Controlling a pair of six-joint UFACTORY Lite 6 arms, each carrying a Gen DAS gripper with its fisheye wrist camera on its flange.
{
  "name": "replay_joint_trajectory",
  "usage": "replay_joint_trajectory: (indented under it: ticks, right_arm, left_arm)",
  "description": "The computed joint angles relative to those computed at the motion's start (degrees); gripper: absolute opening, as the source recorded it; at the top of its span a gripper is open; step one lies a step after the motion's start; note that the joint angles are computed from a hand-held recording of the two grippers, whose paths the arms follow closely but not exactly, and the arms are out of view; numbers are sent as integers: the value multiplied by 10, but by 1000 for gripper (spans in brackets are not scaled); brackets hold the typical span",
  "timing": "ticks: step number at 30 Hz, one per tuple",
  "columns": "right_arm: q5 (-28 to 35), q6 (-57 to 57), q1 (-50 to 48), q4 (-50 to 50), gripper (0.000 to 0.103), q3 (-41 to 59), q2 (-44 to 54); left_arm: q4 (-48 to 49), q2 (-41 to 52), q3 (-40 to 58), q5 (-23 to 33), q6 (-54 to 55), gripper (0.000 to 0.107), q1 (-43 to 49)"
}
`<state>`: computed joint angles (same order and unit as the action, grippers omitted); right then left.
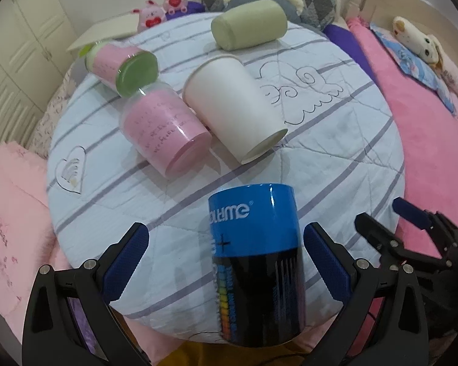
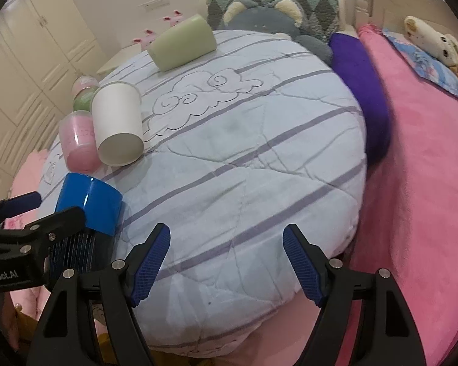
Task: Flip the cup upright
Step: 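Close the left tool on the tumbler while the right tool opens and releases it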
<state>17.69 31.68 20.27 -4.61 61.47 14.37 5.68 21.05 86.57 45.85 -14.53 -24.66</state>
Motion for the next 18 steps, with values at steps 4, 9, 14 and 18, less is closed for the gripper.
replay_joint_trajectory:
  ticks: [4, 9, 14, 18]
  right_arm:
    - [-21, -102, -16, 84, 78, 0, 8]
    - [-41, -250, -36, 210, 78, 3, 21]
    - [-51, -381, -52, 333, 78, -2, 27]
    - [-57, -396, -51, 338, 78, -3, 26]
  left_arm:
    - [-4, 42, 49, 31, -9, 102, 3]
    - [-30, 93, 105, 68, 2, 102, 8]
    - [-37, 139, 152, 97, -6, 102, 6]
    - [-65, 176, 189, 129, 11, 72, 10]
